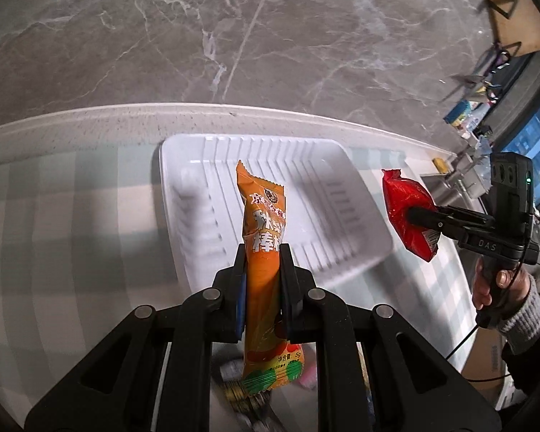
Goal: Organize snacks
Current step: 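Carry both packets to the white tray and open both tools to release them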
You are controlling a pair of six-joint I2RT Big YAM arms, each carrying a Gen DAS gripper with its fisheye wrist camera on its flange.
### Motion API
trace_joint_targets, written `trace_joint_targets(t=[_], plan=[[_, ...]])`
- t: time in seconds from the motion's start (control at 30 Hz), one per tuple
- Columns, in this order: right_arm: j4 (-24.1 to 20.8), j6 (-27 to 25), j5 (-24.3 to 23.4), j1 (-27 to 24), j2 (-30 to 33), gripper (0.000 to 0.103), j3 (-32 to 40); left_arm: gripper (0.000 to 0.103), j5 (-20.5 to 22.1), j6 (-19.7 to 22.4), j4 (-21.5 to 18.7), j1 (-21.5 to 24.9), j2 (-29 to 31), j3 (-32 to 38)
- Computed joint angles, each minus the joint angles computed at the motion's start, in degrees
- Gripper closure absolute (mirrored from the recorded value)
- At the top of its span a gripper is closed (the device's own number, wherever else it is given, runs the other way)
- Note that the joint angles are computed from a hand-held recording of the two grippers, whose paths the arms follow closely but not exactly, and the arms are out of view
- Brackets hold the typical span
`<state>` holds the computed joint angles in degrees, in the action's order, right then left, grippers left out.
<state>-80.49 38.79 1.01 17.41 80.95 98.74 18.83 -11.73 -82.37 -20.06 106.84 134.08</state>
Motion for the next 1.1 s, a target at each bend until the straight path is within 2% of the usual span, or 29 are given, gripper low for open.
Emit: trace_joint_targets(t=[0.23, 0.37, 0.47, 0.5, 0.6, 0.7, 0.8, 0.83, 0.87, 0.97, 1.03, 1.1], plan=[[1.42, -3.96, -1.45, -2.63, 4.7, 0.071, 0.53, 0.09, -1.54, 0.65, -4.95, 0.81, 11.45, 14.17], [2.44, -5.43, -1.47, -3.41, 6.46, 0.071, 0.2, 0.09, -3.56, 1.7, -6.89, 0.81, 15.51, 19.01], [3.1, -5.97, -1.46, -3.7, 7.05, 0.071, -0.36, 0.09, -4.39, 2.16, -7.23, 0.86, 17.36, 20.59], [3.29, -6.1, -1.4, -3.75, 7.27, 0.071, -0.51, 0.09, -4.9, 2.19, -6.58, 0.76, 16.55, 18.88], [3.25, -6.85, -0.75, -3.57, 7.93, 0.07, -0.46, 0.089, -6.6, 3.06, -7.83, 0.62, 18.96, 21.97], [2.76, -7.82, 1.21, -2.86, 8.75, 0.068, 0.3, 0.089, -8.45, 2.96, -6.36, -0.2, 17.61, 18.32], [2.31, -8.83, 3.2, -2.32, 9.15, 0.064, 1.29, 0.089, -9.96, 2.71, -5.86, -0.74, 18.01, 17.96], [2.24, -9.16, 3.62, -2.21, 9.11, 0.063, 1.52, 0.089, -10.29, 2.74, -4.37, -0.86, 16.0, 14.5], [2.19, -9.34, 3.98, -2.1, 9.02, 0.062, 1.7, 0.087, -10.85, 2.86, -3.89, -0.97, 15.69, 13.92], [1.93, -9.33, 5.26, -1.49, 8.66, 0.061, 2.2, 0.075, -11.78, 2.85, -2.64, -1.12, 14.45, 12.25], [1.86, -8.88, 5.54, -1.26, 7.92, 0.061, 2.23, 0.067, -10.93, 3.31, -1.48, -0.94, 12.79, 10.3], [1.64, -8.35, 5.76, -1.03, 7.12, 0.061, 2.17, 0.056, -11.07, 3.62, -0.55, -1.01, 11.88, 9.51]])
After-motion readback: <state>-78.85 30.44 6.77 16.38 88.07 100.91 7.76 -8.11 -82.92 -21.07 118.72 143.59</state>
